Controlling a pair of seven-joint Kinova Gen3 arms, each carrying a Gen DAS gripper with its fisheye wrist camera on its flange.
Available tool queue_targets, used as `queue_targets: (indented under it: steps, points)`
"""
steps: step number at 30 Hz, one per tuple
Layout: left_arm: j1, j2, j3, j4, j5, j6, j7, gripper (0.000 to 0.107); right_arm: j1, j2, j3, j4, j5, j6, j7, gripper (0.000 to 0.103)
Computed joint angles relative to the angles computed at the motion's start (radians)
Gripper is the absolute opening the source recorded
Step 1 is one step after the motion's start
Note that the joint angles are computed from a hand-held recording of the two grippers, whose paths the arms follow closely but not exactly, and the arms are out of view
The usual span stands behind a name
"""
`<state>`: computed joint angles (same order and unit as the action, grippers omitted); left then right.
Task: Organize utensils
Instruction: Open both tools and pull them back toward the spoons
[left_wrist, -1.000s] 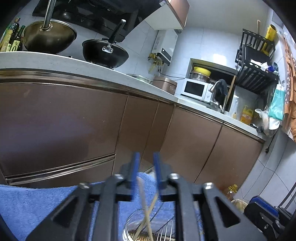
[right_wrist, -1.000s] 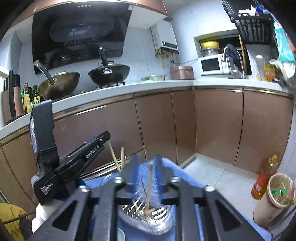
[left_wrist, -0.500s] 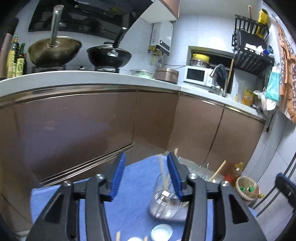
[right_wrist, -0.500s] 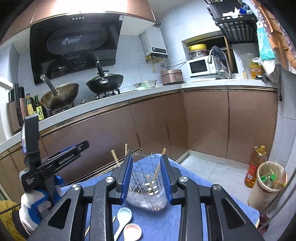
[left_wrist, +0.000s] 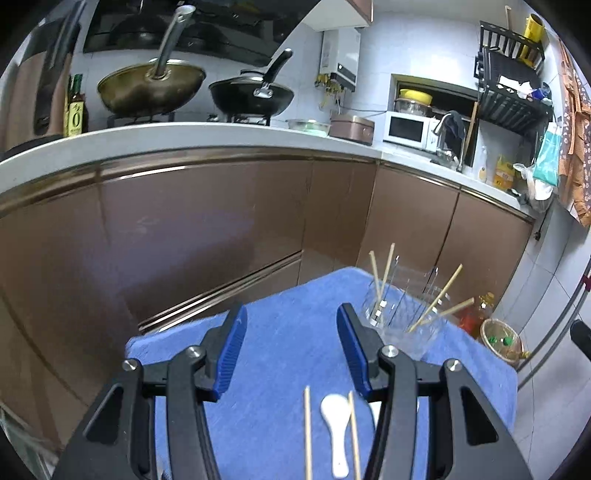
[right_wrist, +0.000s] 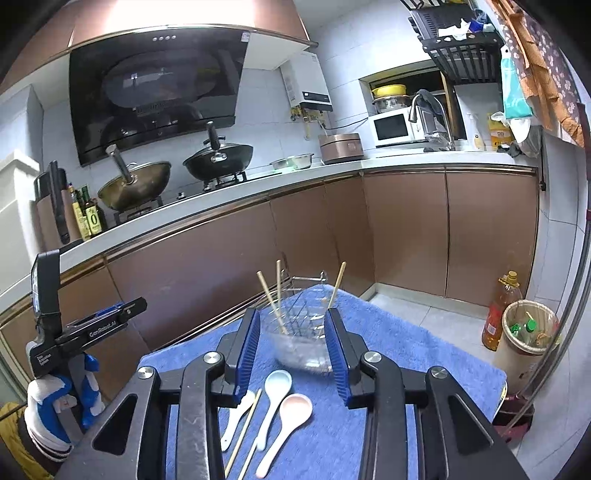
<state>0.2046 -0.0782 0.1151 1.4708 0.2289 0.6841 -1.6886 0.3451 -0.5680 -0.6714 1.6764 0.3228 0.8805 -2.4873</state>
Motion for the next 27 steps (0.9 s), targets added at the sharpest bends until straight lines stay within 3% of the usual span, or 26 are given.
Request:
queue_targets:
  steps: [7,16,24,27]
  points:
    - [-0.041,-0.081,-0.094,0.044,0.105,0.069,-0.121,0.049,0.010,-0.050,-0.024,-0.019,-0.033,0.042,0.003,0.035]
    - [-0.059,-0.157,-0.154,0.077,0.176,0.126,-0.182,0.049,0.021,-0.147,0.022,0.019,-0.131,0.042,0.026,0.037]
    - [-0.052,-0.140,-0.156,0.065,0.234,0.245,-0.246,0.049,0.006,-0.173,0.050,0.052,-0.196,0.044,0.057,0.038]
    - [-0.041,-0.094,-0.180,0.031,0.308,0.343,-0.300,0.049,0.006,-0.175,0.062,0.065,-0.211,0.045,0.058,0.038]
